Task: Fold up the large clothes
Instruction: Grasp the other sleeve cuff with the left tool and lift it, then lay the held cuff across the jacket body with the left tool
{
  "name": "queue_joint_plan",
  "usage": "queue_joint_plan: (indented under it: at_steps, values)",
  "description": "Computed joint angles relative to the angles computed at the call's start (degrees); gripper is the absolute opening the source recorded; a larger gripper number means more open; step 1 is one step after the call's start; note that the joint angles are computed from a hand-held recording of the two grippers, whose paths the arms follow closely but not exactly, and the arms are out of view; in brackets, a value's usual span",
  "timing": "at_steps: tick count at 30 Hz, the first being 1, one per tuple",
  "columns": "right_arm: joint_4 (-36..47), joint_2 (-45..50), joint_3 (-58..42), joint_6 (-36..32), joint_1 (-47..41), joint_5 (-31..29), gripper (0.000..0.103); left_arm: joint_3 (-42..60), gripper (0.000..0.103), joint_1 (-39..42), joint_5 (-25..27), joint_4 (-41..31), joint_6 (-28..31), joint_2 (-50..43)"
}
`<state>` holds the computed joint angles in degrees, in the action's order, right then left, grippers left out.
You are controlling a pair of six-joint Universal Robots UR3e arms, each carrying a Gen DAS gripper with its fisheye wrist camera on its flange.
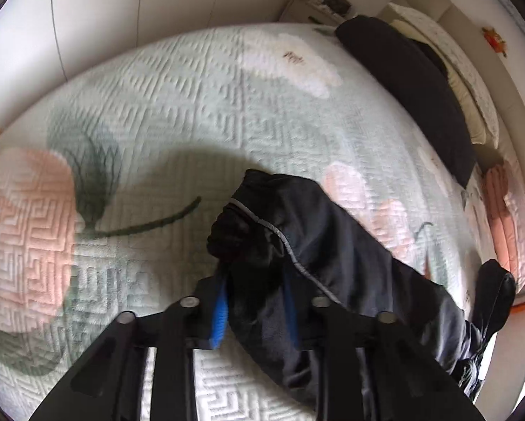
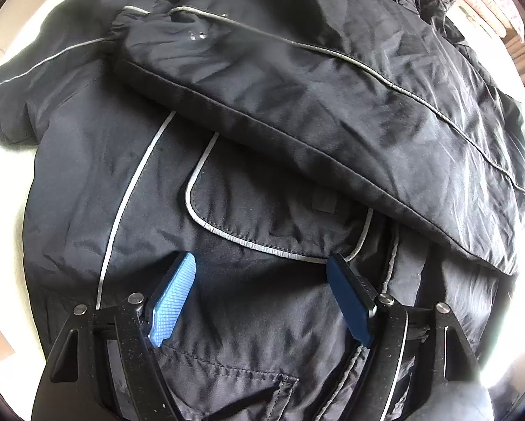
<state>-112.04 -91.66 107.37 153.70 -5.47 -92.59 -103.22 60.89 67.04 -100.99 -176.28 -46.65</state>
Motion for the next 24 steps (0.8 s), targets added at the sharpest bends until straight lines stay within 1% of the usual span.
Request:
queue_joint_plan:
  at_steps: [2, 4, 5, 6, 8, 11, 12, 13, 14, 16, 17, 20, 21, 24]
  values:
    - [-0.26, -0.47, 0.4, -1.0, -0.34, 0.5, 0.082, 2.5, 0.019, -0.46, -0.57, -1.44, -0.47, 0.63]
    - [-1.03, -1.18, 1.39, -2.22, -0.9, 1.24, 0.083, 6.47, 0.017, -0.78, -2.37, -4.13, -0.59, 1.22]
    - [-1.5, -1.56, 1.87, -2.83, -1.13, 1.35, 0.083, 8.51, 0.017, -3.3, -2.01, -3.59, -2.66, 0.58]
    - [-1.86, -2.16, 2.47, -3.74, -1.46, 1.68, 0.082, 10.29, 0.016, -8.21, -0.15, -0.98, -6.73, -0.97]
    - [-1.17, -2.49, 2.16, -4.76, -1.79, 2.04, 0.082, 14.04, 0.016, -20.21, 5.47, 4.68, -15.41, -4.97]
    - [2.93, -3.92, 0.51, -6.86, -4.27, 4.75, 0.081, 20.13, 0.016, -38.21, 14.13, 11.27, -26.26, -12.17]
    - [4.48, -4.58, -0.16, -8.04, -5.43, 5.77, 0.081, 23.39, 0.016, -44.21, 15.74, 12.41, -28.35, -15.31]
    - [5.58, -5.32, -0.55, -9.16, -6.51, 6.46, 0.08, 25.78, 0.016, -50.21, 19.53, 13.96, -31.61, -18.42]
    - [6.61, -6.08, -0.99, -10.31, -7.62, 6.89, 0.08, 29.54, 0.016, -56.21, 21.83, 14.58, -33.38, -22.31]
    - [9.01, -7.47, -1.99, -13.17, -10.36, 8.02, 0.08, 37.85, 0.016, -68.21, 30.16, 15.09, -39.0, -31.05]
    - [9.98, -8.08, -2.42, -14.48, -11.69, 8.17, 0.08, 42.65, 0.016, -73.18, 32.91, 14.73, -40.68, -35.6]
    - [13.12, -9.32, -4.01, -18.57, -16.68, 9.15, 0.08, 56.1, 0.015, -82.96, 37.24, 11.99, -44.19, -46.83]
    - [14.25, -9.57, -4.71, -19.96, -18.62, 9.58, 0.081, 60.73, 0.015, -85.19, 37.97, 10.86, -44.97, -50.46]
    - [17.15, -9.48, -6.95, -23.83, -23.98, 10.56, 0.08, 78.72, 0.015, -91.74, 39.59, 6.22, -46.19, -63.74]
